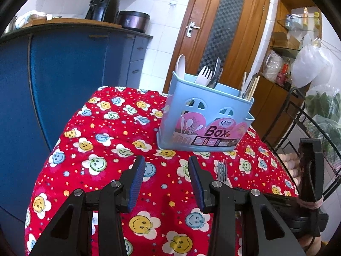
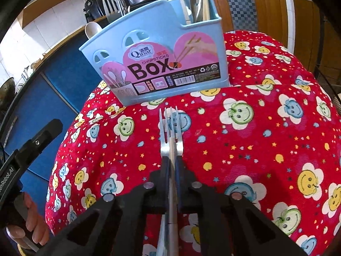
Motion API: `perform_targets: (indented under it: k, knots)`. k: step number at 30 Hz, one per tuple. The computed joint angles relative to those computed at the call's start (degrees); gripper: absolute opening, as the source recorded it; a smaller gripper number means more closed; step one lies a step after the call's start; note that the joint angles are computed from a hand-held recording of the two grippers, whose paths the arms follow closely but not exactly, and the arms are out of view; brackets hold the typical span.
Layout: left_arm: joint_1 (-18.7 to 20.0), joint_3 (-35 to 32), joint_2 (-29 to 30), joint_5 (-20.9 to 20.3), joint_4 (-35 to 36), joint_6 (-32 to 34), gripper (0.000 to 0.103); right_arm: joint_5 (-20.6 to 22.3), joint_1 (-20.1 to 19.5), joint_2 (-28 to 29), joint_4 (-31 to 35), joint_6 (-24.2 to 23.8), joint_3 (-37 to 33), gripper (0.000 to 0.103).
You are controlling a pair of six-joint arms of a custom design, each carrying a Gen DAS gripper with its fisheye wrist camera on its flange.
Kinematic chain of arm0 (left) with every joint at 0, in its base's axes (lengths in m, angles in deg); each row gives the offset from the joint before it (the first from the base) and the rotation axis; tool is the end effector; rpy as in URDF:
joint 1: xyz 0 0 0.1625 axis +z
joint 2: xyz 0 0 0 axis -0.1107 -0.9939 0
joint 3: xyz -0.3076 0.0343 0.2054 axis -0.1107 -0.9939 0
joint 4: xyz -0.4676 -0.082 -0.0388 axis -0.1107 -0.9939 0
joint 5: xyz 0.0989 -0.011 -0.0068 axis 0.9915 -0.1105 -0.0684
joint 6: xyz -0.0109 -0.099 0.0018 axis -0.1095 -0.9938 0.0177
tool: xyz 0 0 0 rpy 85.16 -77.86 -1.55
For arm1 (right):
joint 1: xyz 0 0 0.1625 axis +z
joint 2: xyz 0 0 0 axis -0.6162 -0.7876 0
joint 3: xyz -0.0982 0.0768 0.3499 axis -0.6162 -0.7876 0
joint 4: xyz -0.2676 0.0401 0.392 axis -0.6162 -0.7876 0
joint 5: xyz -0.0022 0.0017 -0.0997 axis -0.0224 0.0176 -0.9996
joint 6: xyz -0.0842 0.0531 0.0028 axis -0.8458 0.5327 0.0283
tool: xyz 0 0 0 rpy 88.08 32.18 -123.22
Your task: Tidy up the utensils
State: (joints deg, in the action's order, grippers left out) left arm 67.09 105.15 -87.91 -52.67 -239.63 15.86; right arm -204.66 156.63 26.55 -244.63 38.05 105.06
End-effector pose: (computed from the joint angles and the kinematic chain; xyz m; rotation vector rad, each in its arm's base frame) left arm -0.0067 -0.4051 0.3238 0.4463 2.4100 -1.1689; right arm 0.3269 -0.4267 -0.0531 0.3646 -2.6373 0.7698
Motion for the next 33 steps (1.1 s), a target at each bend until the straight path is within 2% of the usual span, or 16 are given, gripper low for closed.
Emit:
perform_targets:
  k: [3, 15, 18, 27, 33]
  knots:
    - [-0.2, 0.0, 0.4, 0.0, 0.2, 0.0, 0.043, 1.2, -0.4, -1.2, -1.0, -0.1, 1.2, 0.007]
    - [-1.2, -0.5, 2.7, -1.1, 2.6, -0.2, 0.043, -1.9, -1.3, -5.0, -4.2, -1.3, 4.4, 0.007]
    - [-0.9, -1.3, 3.9, -2.5, 4.3, -0.7, 0.043, -1.8, -1.9, -6.0, -5.2, -1.5, 5.5, 0.007]
    - [0.2, -4.6, 11.3, -6.7, 6.9, -2.1, 0.043, -1.4, -2.2, -7.4, -7.7, -3.2, 6.9, 0.007]
    - [0.7, -6.7, 16.8, -8.2, 6.4, -2.0, 0.043, 1.0, -3.9, -9.0, -8.8, -3.7, 8.3, 0.007]
